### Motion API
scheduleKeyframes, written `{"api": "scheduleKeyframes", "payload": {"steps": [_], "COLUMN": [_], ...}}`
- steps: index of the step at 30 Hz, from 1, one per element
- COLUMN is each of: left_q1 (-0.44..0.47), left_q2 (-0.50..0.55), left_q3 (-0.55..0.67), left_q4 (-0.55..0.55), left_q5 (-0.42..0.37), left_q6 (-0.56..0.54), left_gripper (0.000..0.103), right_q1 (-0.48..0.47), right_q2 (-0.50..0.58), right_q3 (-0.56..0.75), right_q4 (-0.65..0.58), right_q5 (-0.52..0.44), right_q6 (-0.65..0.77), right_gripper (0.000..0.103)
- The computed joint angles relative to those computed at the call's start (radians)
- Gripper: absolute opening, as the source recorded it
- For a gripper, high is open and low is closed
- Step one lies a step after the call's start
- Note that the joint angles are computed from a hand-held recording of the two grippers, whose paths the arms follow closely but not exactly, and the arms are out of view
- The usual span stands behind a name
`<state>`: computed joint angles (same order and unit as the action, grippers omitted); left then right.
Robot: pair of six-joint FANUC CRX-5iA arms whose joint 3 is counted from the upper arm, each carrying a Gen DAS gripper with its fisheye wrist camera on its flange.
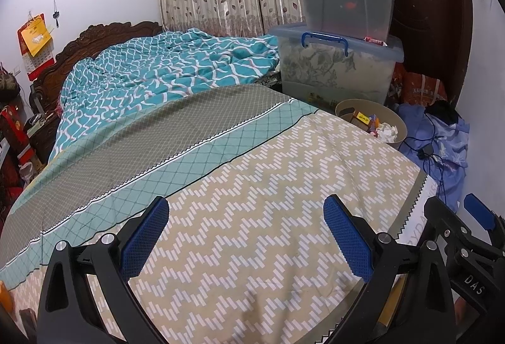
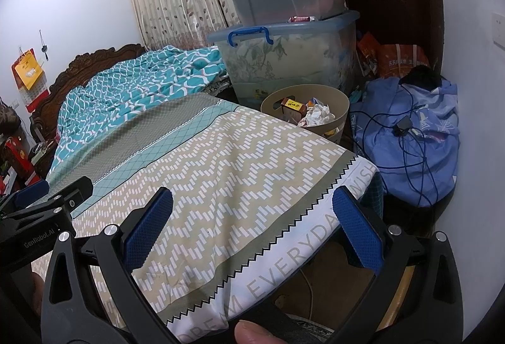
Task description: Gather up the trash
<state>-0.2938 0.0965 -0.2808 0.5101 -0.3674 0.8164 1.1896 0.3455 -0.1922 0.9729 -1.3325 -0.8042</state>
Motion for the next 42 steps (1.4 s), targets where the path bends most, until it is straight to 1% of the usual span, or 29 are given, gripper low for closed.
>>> {"api": "scheduleKeyframes", "payload": {"steps": [24,42], "left_q1": [0.018,0.028], "left_q2": [0.008,0.017], "left_q3": [-0.014,0.008], "left_q4": [0.021,-0.021], "left_q5": [0.003,-0.026], "left_q6": [-0.045,-0.014], "left_gripper": [0.095,0.094], "right_q1": [-0.006,-0.011], "right_q2": [0.013,0.009], "right_q3": [0.011,0.000], "right_q4": [0.001,0.000], "right_q5": [0.016,0.034], "right_q6": [0.004,0.001], "right_gripper": [0.100,0.100]}}
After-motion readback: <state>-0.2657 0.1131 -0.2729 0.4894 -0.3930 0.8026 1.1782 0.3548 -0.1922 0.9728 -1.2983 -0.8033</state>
